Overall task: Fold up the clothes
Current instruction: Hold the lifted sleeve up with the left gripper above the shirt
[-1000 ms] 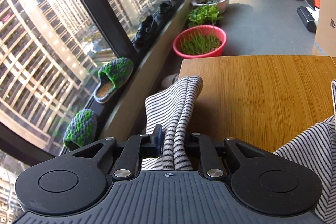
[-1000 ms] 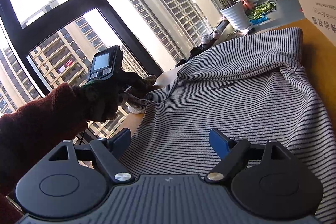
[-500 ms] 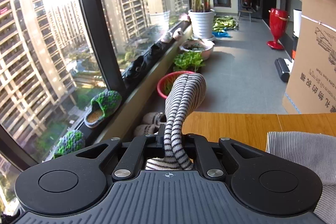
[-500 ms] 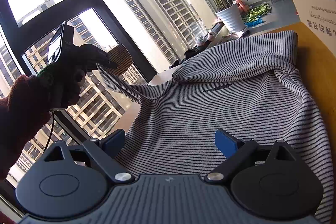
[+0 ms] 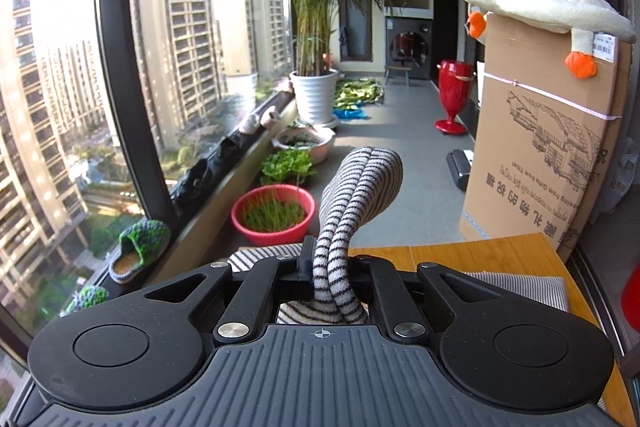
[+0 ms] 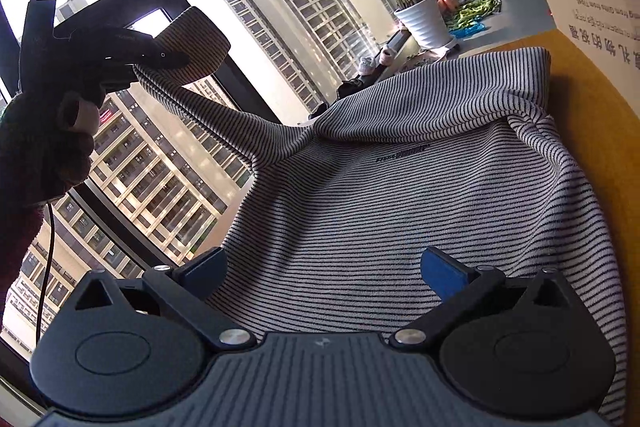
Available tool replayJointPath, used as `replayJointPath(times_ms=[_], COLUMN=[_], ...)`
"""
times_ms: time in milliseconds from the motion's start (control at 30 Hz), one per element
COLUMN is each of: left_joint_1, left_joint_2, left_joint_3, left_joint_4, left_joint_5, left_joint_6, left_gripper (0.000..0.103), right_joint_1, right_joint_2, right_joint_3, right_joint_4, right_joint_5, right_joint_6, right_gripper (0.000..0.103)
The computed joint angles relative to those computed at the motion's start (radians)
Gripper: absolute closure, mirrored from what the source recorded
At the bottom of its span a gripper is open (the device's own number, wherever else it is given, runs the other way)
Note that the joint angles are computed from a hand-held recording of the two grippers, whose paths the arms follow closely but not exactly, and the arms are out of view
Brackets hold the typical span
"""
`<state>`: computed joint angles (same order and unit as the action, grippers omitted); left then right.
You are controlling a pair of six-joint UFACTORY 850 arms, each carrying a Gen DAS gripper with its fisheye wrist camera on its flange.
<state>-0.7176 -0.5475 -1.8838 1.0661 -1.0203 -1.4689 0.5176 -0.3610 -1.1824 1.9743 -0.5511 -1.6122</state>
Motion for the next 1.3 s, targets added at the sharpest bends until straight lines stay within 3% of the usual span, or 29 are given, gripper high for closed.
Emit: replayJointPath(times_ms=[300, 433, 967, 1300], left_joint_1=[0.006, -0.006, -0.031, -0.059], left_joint_2=[0.0, -0.039, -0.139, -0.199], left_joint_3=[-0.024, -0.079, -0.212, -0.272], left_joint_4=[-0.032, -0.022, -0.027, 0.021], left_joint_5=[0.05, 0.023, 0.042, -0.005], left_joint_6=[-0.043, -0.003, 0.082, 0.158], left_gripper=[0.095, 0.095, 0.094, 0.094], right_joint_1=[-0.006, -0.008, -0.004, -0.004], right_joint_2=[0.005, 0.002, 0.003, 0.005], right_joint_3=[0.024, 0.024, 0.021, 0.019], right_joint_4=[0.042, 0.032, -0.001, -0.013], right_joint_5=[-0.014, -0.011, 0.005, 0.008], right_joint_6=[-0.042, -0.027, 0.025, 0.037], right_gripper=[0.0, 0.0, 0.0, 0.0])
